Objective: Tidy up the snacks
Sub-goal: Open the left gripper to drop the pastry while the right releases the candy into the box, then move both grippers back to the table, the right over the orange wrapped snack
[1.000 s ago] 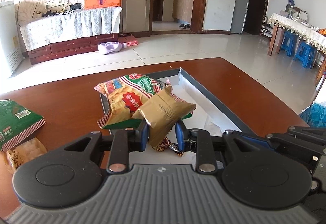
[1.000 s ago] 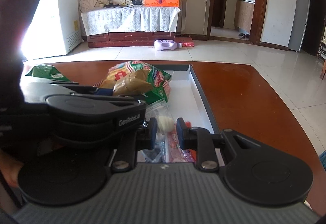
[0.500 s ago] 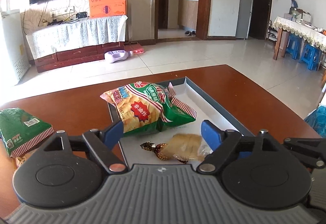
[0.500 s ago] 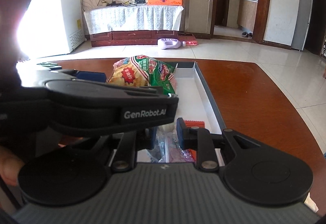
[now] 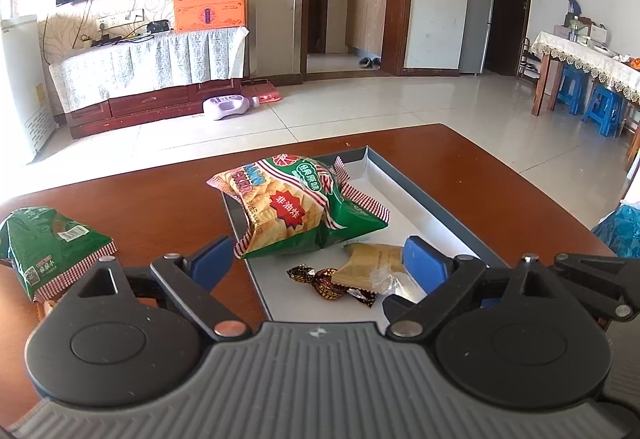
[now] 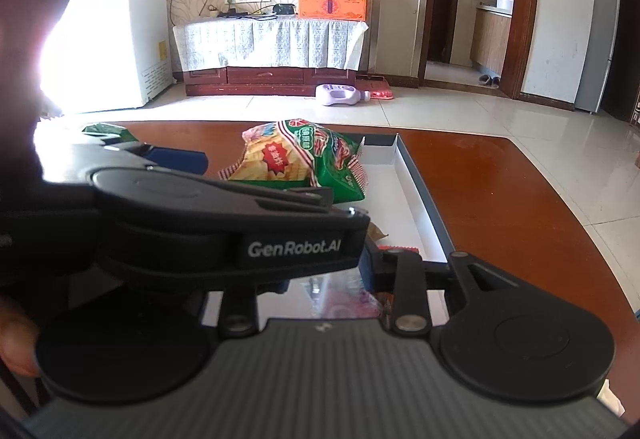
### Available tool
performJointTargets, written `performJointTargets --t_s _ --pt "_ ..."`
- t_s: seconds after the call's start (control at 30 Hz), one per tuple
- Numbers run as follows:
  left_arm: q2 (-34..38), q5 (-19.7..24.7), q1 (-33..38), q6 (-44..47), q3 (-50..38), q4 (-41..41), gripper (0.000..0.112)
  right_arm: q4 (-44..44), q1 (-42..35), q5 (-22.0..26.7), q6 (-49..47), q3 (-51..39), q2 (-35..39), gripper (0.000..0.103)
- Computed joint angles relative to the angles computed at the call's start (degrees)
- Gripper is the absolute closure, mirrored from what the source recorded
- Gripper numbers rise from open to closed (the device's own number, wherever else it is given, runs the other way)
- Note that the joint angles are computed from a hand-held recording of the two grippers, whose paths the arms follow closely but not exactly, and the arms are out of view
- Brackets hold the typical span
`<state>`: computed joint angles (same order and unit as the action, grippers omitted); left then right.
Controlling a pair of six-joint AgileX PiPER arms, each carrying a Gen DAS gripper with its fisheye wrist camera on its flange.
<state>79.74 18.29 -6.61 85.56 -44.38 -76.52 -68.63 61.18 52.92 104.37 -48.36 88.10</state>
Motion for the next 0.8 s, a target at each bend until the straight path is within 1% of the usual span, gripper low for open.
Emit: performJointTargets --t_s 0.03,0.07,0.1,0.13,0.47,0.8 --pt "-0.3 0.5 0.3 -0.4 0.1 0.3 0.017 0.1 0.4 0.5 -0.1 -0.2 0.1 0.062" --pt "-0.6 1.1 0.7 -0.8 0.2 0.7 0.016 0.0 0.9 1.3 0.0 -0.5 0.3 0.053" --pt "-0.9 1.4 0.9 -1.9 0.2 1.6 0.016 -0.4 1.4 2.3 0.5 -0.6 0.6 0.046" --pt "-1.2 1.8 1.1 -2.1 0.2 1.8 0.016 -0.7 2.0 3.2 1.0 -0.7 0.7 0.044" --pt "-5.2 4.5 3.4 -6.2 1.7 6.6 0.015 -0.9 5.2 6.8 2.9 -1.7 0.7 0.044" --pt "-8.9 6.1 6.4 -9.6 3.1 10.5 0.014 -1.7 7.1 8.1 3.9 -3.4 2.1 0.044"
